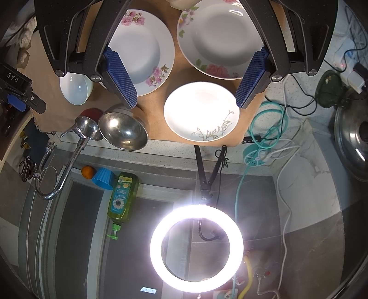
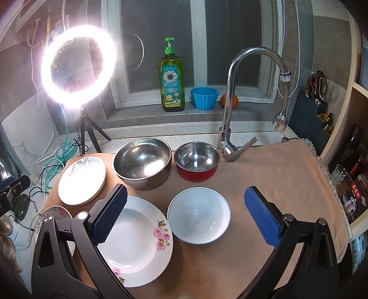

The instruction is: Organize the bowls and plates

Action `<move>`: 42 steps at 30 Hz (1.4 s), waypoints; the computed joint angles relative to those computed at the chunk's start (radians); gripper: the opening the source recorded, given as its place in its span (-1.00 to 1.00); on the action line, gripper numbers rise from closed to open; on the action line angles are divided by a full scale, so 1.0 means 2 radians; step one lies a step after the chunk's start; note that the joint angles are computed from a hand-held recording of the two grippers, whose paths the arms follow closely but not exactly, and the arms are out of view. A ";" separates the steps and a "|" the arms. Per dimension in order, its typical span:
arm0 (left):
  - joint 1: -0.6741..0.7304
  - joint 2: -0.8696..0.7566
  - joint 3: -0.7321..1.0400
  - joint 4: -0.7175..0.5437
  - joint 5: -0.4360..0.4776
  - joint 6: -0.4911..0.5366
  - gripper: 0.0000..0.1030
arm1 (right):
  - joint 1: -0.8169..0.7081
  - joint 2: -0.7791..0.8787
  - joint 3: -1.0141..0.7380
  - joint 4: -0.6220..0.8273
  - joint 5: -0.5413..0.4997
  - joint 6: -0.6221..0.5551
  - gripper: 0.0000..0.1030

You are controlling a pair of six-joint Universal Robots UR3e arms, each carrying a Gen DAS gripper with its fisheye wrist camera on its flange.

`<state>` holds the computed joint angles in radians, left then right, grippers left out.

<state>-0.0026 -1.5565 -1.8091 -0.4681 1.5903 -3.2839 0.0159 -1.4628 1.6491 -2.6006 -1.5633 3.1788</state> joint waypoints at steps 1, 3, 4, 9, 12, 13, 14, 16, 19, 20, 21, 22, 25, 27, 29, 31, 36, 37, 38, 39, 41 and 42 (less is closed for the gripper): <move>0.000 0.000 0.000 0.000 0.000 0.000 0.71 | 0.001 0.000 0.000 0.000 0.000 0.001 1.00; 0.000 0.001 -0.001 0.001 0.000 0.000 0.71 | 0.000 0.000 0.000 0.001 0.000 0.000 1.00; 0.000 0.001 -0.002 0.002 -0.001 0.000 0.71 | -0.001 0.000 0.001 0.000 0.002 -0.001 1.00; -0.001 0.001 -0.003 0.003 0.001 0.000 0.71 | 0.001 0.001 -0.001 0.001 0.000 0.001 1.00; 0.000 0.002 -0.004 0.002 0.000 -0.001 0.71 | 0.001 0.002 -0.001 0.000 0.000 0.001 1.00; 0.000 0.002 -0.005 0.003 -0.001 0.000 0.71 | 0.000 0.002 -0.001 0.000 0.001 0.001 1.00; 0.001 0.002 -0.005 0.003 -0.001 0.000 0.71 | 0.002 0.002 -0.001 0.001 0.000 0.002 1.00; 0.001 0.002 -0.006 0.003 -0.002 0.001 0.71 | 0.000 0.003 -0.001 -0.001 0.001 0.001 1.00; 0.001 0.002 -0.006 0.003 -0.002 0.001 0.71 | 0.003 0.005 -0.001 -0.002 -0.001 0.003 1.00; 0.001 0.002 -0.006 0.003 -0.002 0.001 0.71 | 0.005 0.004 -0.001 -0.002 -0.001 0.004 1.00; 0.001 0.002 -0.006 0.003 -0.002 0.000 0.71 | 0.005 0.005 -0.001 -0.002 -0.001 0.003 1.00; 0.001 0.002 -0.006 0.003 -0.002 0.000 0.71 | 0.003 0.006 -0.002 -0.002 -0.001 0.002 1.00; 0.001 0.000 -0.004 0.005 -0.001 0.000 0.71 | 0.007 0.007 -0.003 -0.002 -0.004 0.005 1.00; 0.002 -0.001 -0.004 0.005 -0.002 0.001 0.71 | 0.005 0.008 -0.005 0.000 -0.002 0.005 1.00; 0.002 -0.002 -0.003 0.004 -0.002 0.001 0.71 | 0.005 0.009 -0.006 0.001 -0.002 0.004 1.00; 0.003 -0.002 -0.001 0.002 -0.003 0.001 0.71 | 0.004 0.009 -0.006 0.001 -0.001 0.003 1.00; 0.002 -0.005 0.001 0.003 -0.003 0.000 0.71 | 0.007 0.009 -0.008 0.003 -0.003 0.003 1.00; 0.003 -0.006 0.002 0.003 -0.004 0.000 0.71 | 0.006 0.010 -0.009 0.004 -0.003 0.003 1.00; 0.003 -0.006 0.002 0.003 -0.003 0.001 0.71 | 0.008 0.013 -0.005 -0.003 -0.004 0.005 1.00; 0.004 -0.006 0.002 0.003 -0.004 0.001 0.71 | 0.008 0.014 -0.003 -0.004 -0.003 0.005 1.00; 0.004 -0.006 0.002 0.002 -0.005 0.001 0.71 | 0.008 0.014 -0.004 -0.004 -0.003 0.005 1.00; 0.004 -0.005 0.001 0.002 -0.004 0.001 0.71 | 0.008 0.014 -0.004 -0.003 -0.003 0.005 1.00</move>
